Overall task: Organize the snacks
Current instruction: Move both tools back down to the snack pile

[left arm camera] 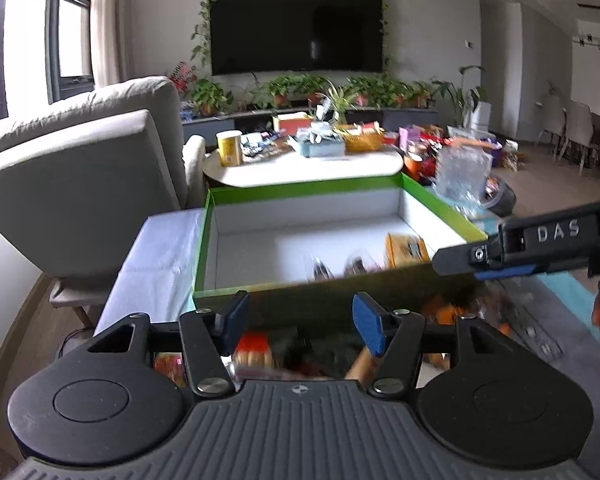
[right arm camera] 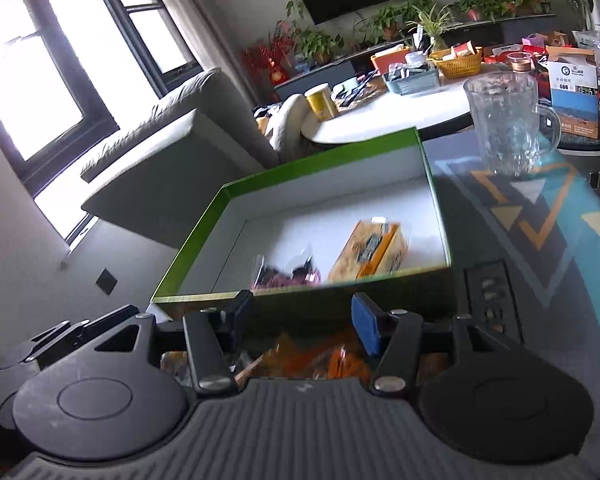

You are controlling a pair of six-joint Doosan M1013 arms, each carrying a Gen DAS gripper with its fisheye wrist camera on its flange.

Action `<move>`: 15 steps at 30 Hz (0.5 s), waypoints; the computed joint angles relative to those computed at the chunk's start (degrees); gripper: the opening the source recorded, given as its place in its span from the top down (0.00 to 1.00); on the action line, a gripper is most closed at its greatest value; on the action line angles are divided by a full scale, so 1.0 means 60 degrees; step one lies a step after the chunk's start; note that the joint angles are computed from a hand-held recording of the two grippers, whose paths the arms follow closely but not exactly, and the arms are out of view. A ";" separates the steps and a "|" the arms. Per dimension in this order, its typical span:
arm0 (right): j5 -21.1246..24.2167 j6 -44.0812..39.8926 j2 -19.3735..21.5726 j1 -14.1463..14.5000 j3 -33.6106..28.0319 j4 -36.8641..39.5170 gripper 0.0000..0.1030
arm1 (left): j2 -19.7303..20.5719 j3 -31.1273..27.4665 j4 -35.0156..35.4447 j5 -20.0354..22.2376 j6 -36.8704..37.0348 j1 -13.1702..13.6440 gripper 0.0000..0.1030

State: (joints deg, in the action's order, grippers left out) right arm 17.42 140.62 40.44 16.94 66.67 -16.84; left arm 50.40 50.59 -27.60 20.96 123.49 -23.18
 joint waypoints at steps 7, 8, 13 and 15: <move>0.0108 0.0373 -0.0192 0.0163 0.0280 -0.0509 0.49 | 0.0040 0.0052 -0.0885 0.0905 0.1445 0.0000 0.48; 0.0112 0.0488 -0.0226 0.0176 0.0345 -0.0579 0.49 | 0.0074 0.0030 -0.0848 0.0996 0.1578 -0.0024 0.48; 0.0195 0.0932 -0.0330 0.0211 0.0510 -0.0951 0.49 | 0.0380 -0.0352 -0.0102 0.1634 0.1360 -0.0114 0.48; 0.0214 0.1148 -0.0356 0.0223 0.0580 -0.1093 0.49 | 0.0423 -0.0353 0.0137 0.1680 0.1078 -0.0137 0.48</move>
